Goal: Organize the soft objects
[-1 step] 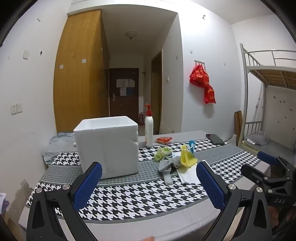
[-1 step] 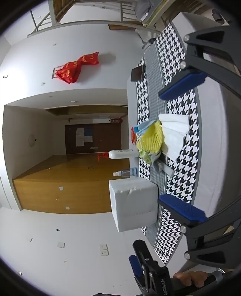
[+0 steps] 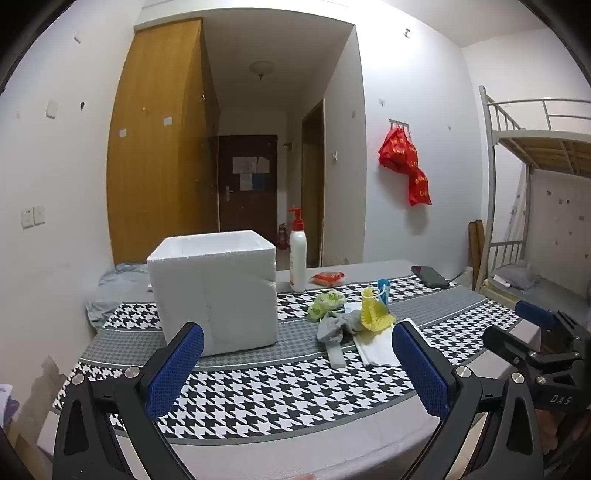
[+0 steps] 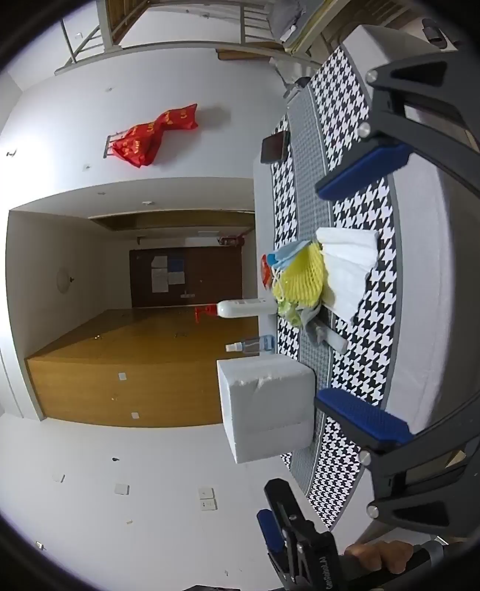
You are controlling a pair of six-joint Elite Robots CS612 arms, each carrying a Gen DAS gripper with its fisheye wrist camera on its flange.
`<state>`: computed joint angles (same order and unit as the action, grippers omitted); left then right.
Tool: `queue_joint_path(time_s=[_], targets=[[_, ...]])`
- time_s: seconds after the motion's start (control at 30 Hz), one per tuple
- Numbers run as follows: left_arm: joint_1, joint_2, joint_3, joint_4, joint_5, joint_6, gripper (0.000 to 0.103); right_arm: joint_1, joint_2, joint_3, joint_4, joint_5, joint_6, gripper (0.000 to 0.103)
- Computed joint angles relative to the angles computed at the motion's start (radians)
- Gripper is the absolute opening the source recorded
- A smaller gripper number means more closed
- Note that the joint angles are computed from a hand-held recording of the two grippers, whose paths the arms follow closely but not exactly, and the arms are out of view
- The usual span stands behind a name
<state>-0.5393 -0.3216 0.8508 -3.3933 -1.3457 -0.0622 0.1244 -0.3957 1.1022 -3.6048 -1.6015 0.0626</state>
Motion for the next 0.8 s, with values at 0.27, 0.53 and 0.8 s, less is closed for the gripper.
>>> queue_joint_path(time_s=[0.27,0.53,0.8], targets=[[0.015,0.001,-0.007,0.015,-0.026,-0.053,0.102,-0.002,0.000,0.001,-0.008,0.007,0.007,0.102],[0.004,0.000,-0.010,0.027,0.009,-0.046,0.102,-0.002,-0.011,0.014,-0.007,0.004,0.009,0.102],[0.005,0.001,-0.011,0.022,-0.008,-0.045,0.102,-0.001,-0.004,0.006,-0.009,-0.008,0.016,0.102]])
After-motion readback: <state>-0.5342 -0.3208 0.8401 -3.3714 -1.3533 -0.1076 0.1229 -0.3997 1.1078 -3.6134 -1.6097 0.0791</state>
